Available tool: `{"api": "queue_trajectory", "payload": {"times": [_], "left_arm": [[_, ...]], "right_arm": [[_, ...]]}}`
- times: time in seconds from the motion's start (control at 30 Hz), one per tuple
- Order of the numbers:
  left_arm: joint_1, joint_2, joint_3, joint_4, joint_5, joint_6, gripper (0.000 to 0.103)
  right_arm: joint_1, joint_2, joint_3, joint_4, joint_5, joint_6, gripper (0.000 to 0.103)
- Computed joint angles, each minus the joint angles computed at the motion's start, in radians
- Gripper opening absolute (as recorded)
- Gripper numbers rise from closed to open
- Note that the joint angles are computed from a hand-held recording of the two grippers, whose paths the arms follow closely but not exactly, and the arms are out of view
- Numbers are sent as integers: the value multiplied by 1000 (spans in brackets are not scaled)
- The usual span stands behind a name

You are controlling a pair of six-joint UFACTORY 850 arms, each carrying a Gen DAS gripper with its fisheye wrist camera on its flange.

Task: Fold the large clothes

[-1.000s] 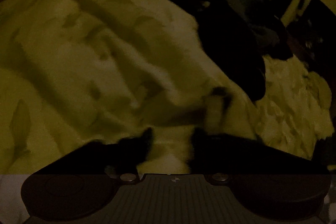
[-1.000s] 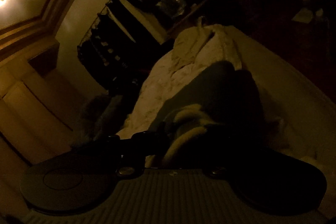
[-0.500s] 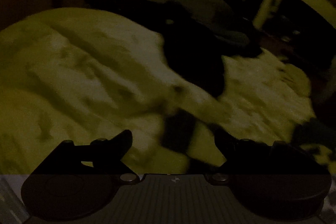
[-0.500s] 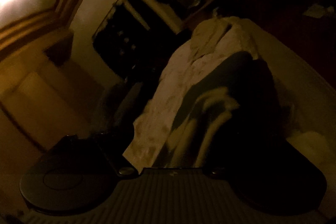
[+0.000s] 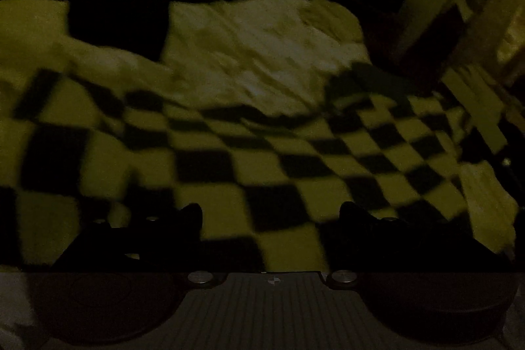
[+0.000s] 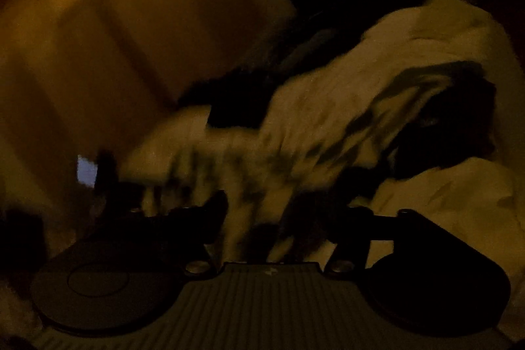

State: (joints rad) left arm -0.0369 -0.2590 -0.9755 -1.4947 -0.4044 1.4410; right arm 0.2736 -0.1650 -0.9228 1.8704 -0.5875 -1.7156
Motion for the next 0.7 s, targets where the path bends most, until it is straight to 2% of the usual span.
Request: {"api": "queue_trajectory", "payload": {"times": [0.07,0.13,0.2,0.23,0.3,0.37,0.4,0.5,0.57,0.63,0.7], "left_arm": [[-18,-5,8,-3,-10,-1,103],[-21,-5,19,-7,-27,2,103],[-25,4,32,-6,-27,11,103],[-27,14,43,-6,-19,13,103],[-28,18,52,6,-7,-2,103],[-25,12,52,10,-13,-13,103],[-25,9,53,2,-12,-10,103],[-31,12,53,6,2,-10,103],[-31,16,52,21,1,-13,103],[-28,17,48,31,-7,-27,103],[-20,16,42,29,-34,-35,103]], "right_arm": [[28,-51,-32,-91,5,113,72],[50,-109,-51,-161,-3,216,68],[77,-175,-90,-283,40,375,63],[85,-202,-101,-314,35,417,61],[90,-236,-104,-300,-13,427,56],[105,-231,-86,-244,-7,369,56],[111,-231,-84,-234,-8,362,51],[109,-209,-58,-142,7,319,16],[78,-170,-6,-12,-56,233,11],[28,-123,48,52,-195,199,11],[-8,-51,107,107,-270,172,10]]}}
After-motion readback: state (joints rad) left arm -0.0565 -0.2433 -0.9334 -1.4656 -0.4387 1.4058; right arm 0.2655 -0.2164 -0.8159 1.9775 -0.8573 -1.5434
